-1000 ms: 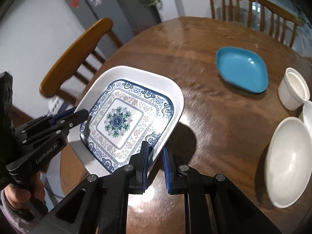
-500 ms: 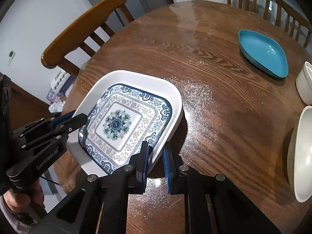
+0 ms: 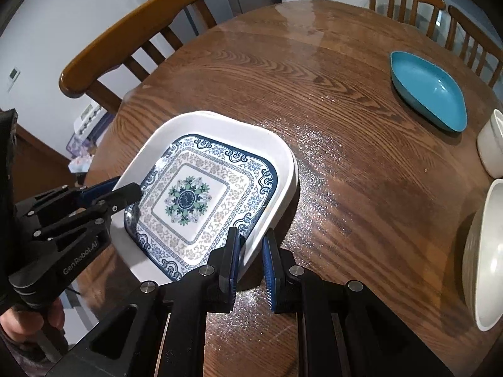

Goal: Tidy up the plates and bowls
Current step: 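Carry the smaller plate over the larger plate, lower it on and release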

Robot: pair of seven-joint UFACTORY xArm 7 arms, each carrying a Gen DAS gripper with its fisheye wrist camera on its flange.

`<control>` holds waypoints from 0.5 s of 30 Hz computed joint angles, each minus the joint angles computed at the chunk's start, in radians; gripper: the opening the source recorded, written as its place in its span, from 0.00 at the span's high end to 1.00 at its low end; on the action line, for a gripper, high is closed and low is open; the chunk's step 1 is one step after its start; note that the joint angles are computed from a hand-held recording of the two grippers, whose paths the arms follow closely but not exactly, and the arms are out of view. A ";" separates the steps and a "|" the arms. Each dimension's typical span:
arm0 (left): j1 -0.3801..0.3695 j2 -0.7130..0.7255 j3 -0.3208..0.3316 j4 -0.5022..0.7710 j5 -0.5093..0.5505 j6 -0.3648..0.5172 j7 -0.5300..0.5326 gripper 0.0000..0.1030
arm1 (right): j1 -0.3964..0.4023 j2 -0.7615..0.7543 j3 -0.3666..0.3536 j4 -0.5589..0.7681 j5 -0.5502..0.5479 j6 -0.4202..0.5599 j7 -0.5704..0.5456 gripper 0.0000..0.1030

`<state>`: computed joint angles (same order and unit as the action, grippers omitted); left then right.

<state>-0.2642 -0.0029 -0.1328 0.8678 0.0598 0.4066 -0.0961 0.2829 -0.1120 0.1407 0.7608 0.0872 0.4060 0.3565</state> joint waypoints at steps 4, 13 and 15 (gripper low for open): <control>0.000 0.004 0.000 0.007 0.039 0.000 -0.029 0.84 | -0.012 0.004 0.022 0.013 -0.107 0.026 0.076 0.84; -0.007 0.010 -0.002 0.018 0.091 -0.006 -0.057 0.82 | -0.003 0.012 0.018 0.025 -0.132 0.047 0.097 0.82; -0.009 0.006 -0.004 0.018 0.100 -0.014 -0.059 0.82 | -0.003 0.012 0.022 0.028 -0.155 0.053 0.117 0.82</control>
